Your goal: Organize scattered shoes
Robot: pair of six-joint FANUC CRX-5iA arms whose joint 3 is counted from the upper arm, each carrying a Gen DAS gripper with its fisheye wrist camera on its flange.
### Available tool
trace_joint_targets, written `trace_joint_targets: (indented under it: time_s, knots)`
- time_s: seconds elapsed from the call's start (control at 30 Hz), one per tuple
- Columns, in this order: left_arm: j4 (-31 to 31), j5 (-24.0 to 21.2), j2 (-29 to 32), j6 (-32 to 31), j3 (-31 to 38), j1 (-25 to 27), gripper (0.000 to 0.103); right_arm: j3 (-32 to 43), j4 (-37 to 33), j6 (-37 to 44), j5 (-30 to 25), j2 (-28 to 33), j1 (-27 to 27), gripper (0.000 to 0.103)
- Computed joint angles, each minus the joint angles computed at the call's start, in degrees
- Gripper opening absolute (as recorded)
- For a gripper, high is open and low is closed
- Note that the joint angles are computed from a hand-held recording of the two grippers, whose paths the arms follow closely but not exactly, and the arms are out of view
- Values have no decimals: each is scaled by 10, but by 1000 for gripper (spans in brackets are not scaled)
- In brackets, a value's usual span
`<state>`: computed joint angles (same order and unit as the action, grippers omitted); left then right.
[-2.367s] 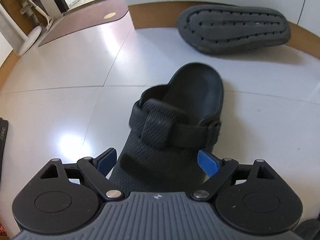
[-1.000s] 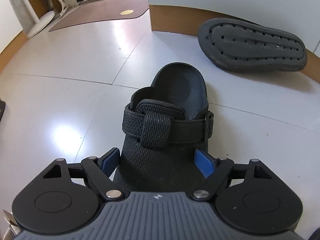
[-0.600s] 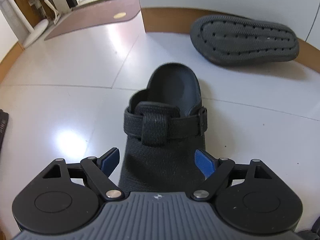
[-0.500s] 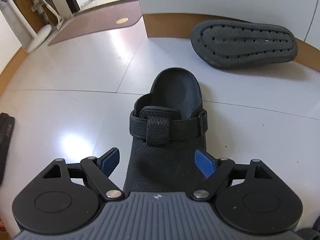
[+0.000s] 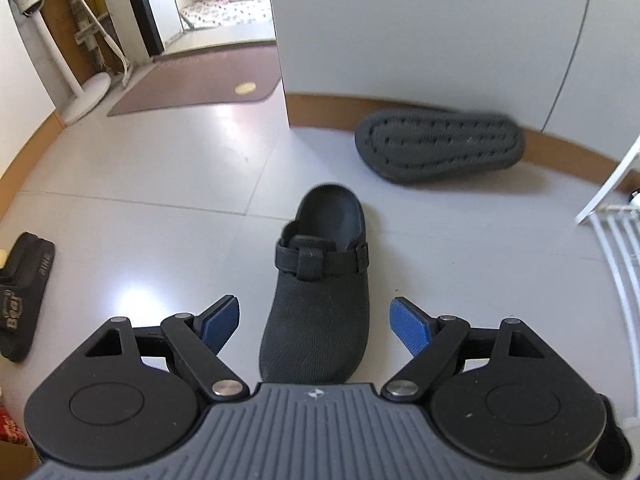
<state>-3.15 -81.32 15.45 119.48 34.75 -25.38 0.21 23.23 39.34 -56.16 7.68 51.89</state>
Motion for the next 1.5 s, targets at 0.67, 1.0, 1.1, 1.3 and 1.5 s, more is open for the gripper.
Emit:
trace_joint_targets:
  time_s: [0.67, 1.0, 1.1, 1.3, 1.5]
  knots:
    - [0, 45, -87, -29, -85, -49, 76, 9, 112, -172, -240, -178, 159, 91]
    - [-52, 25, -128, -29, -115, -57, 77, 56, 184, -147, -384, -182, 248, 91]
    - [-56, 22, -138, -22, -124, -54, 77, 80, 205, -134, -416, -173, 267, 91]
    - [-68, 37, -148, -1, -121, -63, 77, 127, 230, -116, -452, -161, 293, 91]
    - [-83, 48, -139, -1, -108, -80, 77, 122, 238, -137, -448, -180, 304, 91]
